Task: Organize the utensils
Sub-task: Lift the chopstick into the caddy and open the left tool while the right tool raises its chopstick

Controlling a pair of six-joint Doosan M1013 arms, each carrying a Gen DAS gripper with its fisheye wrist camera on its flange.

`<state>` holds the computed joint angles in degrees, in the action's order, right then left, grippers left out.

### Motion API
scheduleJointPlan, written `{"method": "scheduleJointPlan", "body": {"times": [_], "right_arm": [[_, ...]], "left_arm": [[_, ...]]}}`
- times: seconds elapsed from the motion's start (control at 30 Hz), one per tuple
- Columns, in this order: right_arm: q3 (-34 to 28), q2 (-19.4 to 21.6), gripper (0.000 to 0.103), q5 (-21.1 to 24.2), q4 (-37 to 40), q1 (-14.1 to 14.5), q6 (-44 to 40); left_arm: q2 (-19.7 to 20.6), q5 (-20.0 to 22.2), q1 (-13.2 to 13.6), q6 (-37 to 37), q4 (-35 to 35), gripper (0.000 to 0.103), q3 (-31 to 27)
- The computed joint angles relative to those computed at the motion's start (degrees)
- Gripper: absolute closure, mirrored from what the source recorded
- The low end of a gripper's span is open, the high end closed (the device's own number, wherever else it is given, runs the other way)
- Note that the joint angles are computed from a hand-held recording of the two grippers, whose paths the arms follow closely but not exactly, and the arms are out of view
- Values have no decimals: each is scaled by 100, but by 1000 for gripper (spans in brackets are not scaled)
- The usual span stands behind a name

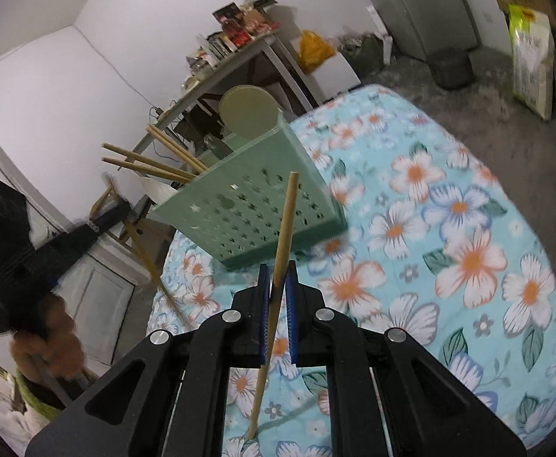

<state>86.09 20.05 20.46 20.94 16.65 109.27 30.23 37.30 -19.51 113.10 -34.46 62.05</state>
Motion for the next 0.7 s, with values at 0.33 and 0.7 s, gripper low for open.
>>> {"method": "scheduleJointPlan", "body": {"times": [0.33,0.7], "right_arm": [[-63,-63,96,-63,-886,129,659],[-42,-60,96,-144,-402,96,118]], "left_arm": [[-426,-1375,75,1794,-2023,99,293],[-364,-2492,-165,1955,-1765,99,65]]}}
